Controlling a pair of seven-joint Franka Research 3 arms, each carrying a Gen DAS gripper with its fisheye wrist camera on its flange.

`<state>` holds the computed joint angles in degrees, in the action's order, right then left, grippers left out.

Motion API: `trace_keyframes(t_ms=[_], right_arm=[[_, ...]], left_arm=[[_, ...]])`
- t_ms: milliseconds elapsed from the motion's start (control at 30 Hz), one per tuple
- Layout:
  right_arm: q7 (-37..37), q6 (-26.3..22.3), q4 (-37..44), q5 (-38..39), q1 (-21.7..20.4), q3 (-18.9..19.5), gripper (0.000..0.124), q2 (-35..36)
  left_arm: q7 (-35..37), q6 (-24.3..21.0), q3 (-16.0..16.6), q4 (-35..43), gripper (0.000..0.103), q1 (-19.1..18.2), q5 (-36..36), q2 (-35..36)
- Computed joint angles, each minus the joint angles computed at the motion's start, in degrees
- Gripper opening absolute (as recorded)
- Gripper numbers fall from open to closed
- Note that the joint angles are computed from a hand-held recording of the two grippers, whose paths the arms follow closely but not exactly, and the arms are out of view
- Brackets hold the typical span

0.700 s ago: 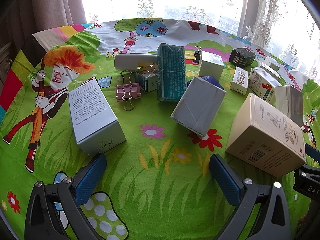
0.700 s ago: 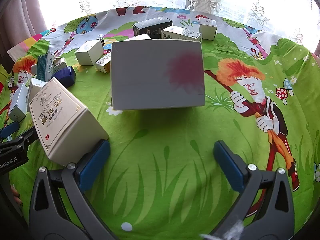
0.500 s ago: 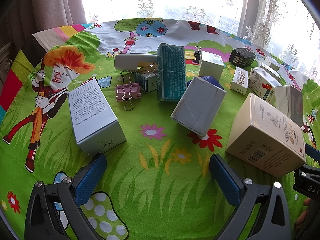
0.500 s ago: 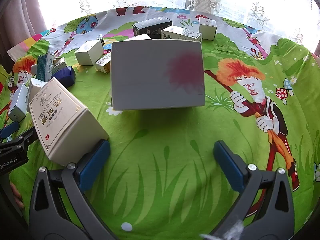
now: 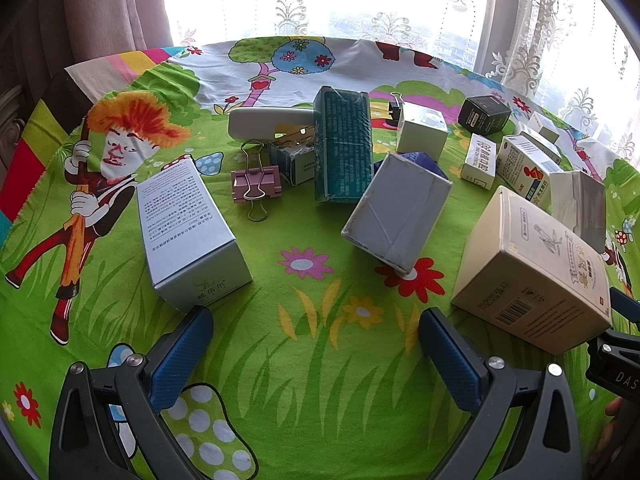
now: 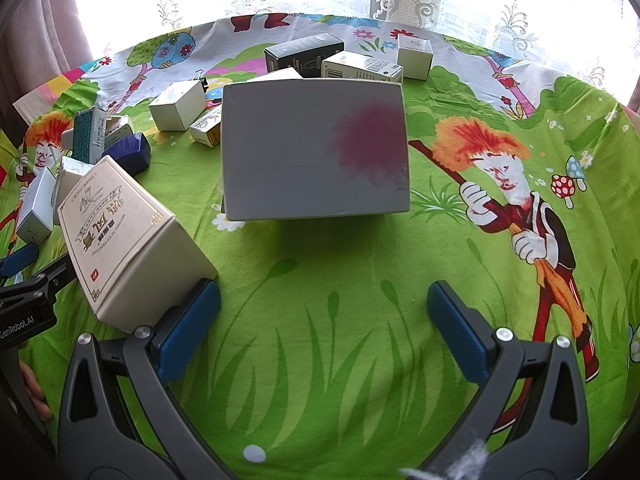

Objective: Organize rigid objects
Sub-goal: 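Move both tools toward the boxes on the table, then grasp the cream printed box with the right tool while the left tool grasps the white box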

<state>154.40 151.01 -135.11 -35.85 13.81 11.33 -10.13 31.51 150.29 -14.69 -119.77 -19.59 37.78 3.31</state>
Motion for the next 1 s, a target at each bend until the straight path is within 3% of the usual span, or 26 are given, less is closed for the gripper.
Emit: trace_keyframes(t_ms=[200,400,633,733,867,1000], right_arm=[[-4.0,0.8,-0.3,2.6,0.6,-0.8,0.103,-0.2],[-22.5,8.2,-3.5,12.1,2.7,-2.2,0.103,-1.3],[-39.9,10.0,2.7,22.5,5.3,-2.2,0.103,5.0],[-52.9,9.4,4.0,35.8,8.7,-3.1,0.103,5.4],[-46.5,11.6,3.3,31.0,7.8,-0.9,0.103,4.8],[-34.9,7.8,10.2,22.9,6.6,-1.1,0.103,10.0]], left_arm=[[1.7,0.9,0.1,-0.5,0.103,0.2,-0.8,-0.2],[12.1,4.8,-0.2,-7.3,0.103,1.3,-8.2,-5.4],[9.0,4.5,-0.8,-15.0,0.103,3.2,-9.1,-12.9],[7.7,5.6,-0.8,-16.7,0.103,4.5,-8.1,-14.2],[4.5,5.1,-1.8,-16.7,0.103,5.7,-6.3,-14.4],[2.9,4.9,-1.8,-16.9,0.103,5.8,-5.2,-14.6]])
